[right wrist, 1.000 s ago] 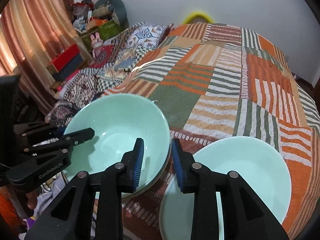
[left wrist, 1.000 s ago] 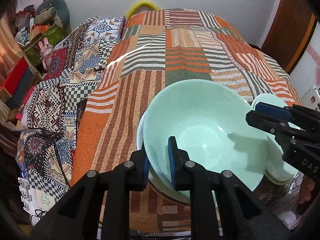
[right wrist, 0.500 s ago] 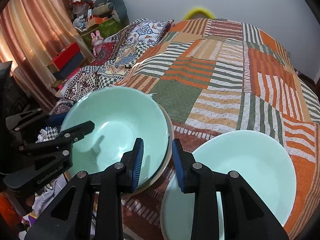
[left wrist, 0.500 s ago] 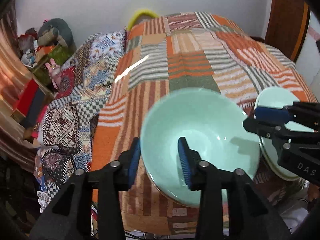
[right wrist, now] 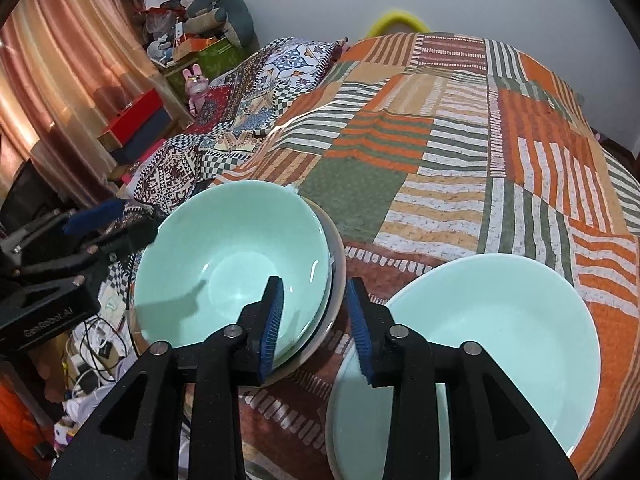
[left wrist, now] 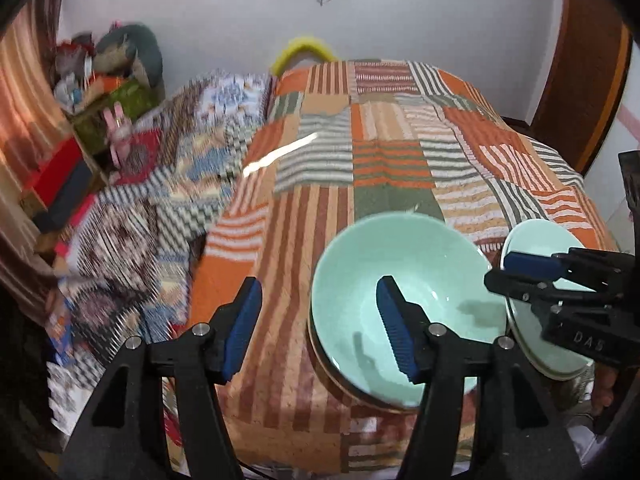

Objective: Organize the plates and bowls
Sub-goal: 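Lower the mint green bowl into the white bowl with both tools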

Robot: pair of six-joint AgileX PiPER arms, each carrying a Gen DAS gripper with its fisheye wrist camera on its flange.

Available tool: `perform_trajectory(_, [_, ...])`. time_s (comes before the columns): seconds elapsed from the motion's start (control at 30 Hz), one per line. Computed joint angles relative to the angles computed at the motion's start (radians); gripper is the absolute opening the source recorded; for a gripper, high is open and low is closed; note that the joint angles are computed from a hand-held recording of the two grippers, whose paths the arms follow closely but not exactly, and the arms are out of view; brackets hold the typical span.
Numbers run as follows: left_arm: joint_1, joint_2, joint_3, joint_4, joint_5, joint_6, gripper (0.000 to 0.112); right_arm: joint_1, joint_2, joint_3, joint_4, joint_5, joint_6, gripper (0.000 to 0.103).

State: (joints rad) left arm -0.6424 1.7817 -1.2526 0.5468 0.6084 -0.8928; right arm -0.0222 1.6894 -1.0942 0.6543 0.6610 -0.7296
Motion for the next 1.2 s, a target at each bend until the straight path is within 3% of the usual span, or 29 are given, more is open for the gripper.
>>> perform_trajectory(0.53, [0.120, 0.005, 0.157, -0.470, -0.223, 0.305, 0.059, 0.010, 0.062, -0.026, -0.001, 0.035, 0.030, 0.032])
perform_trajectory(0.8, [0.154, 0.044, 0.134, -0.675, -0.223, 0.490, 0.058, 0.004, 0.106, -0.052, 0.018, 0.067, 0.024, 0.032])
perform_trajectory(0.93, [0.159, 0.064, 0.120, -0.797, -0.216, 0.615, 0.048, 0.004, 0.110, -0.053, 0.023, 0.069, 0.025, 0.032])
perform_trajectory(1.0, [0.147, 0.069, 0.111, -0.788, -0.210, 0.618, 0.048, -0.005, 0.117, -0.058, 0.038, 0.078, 0.015, 0.032])
perform_trajectory(1.1, [0.119, 0.073, 0.094, -0.666, -0.194, 0.506, 0.048, 0.001, 0.113, -0.053, 0.027, 0.068, 0.029, 0.031])
perform_trajectory(1.2, [0.123, 0.072, 0.093, -0.679, -0.192, 0.505, 0.047, 0.016, 0.103, -0.047, -0.004, 0.046, 0.057, 0.030])
